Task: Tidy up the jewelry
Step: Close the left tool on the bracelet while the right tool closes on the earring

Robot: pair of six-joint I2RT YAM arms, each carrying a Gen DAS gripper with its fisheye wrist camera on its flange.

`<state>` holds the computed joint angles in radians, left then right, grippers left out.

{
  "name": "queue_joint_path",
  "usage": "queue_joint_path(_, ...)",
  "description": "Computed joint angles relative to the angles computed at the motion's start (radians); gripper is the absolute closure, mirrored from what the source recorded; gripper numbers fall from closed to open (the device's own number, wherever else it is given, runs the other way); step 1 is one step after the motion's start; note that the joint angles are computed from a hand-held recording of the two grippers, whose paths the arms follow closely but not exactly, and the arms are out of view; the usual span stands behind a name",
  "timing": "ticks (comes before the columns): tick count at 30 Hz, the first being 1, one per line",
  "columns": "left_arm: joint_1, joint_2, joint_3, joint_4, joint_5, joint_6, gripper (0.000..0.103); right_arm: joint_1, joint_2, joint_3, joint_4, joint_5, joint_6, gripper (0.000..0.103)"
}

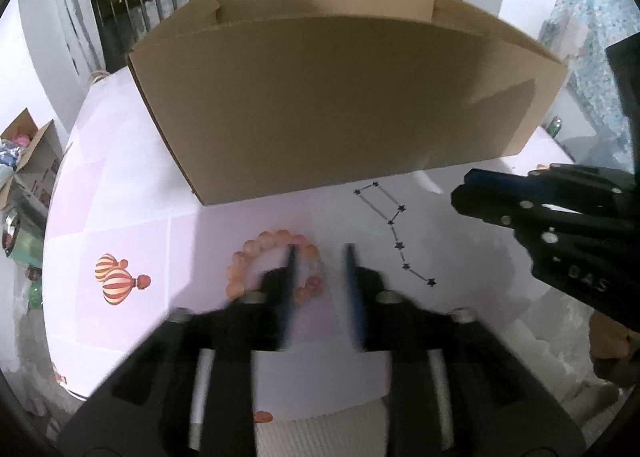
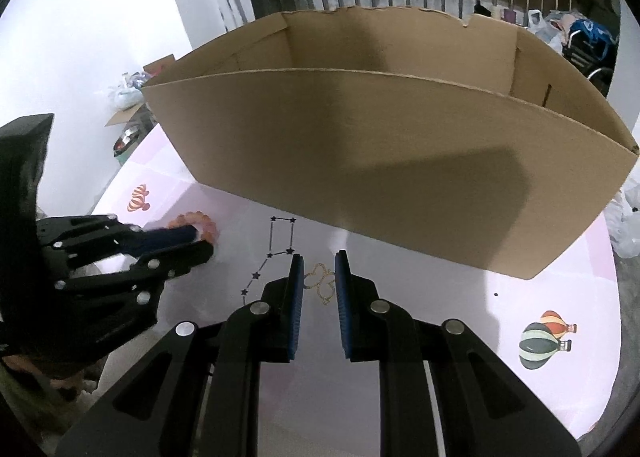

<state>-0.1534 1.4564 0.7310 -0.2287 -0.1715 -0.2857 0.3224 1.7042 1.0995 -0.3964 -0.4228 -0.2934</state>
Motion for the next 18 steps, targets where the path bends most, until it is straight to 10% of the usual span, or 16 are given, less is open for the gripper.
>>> queue_joint_path(18,0.032,0.026,0.01,-0.024,0.043,0.055,0.066,-0.026,0.062,-0.02,0.065,-0.053,0.058,0.087)
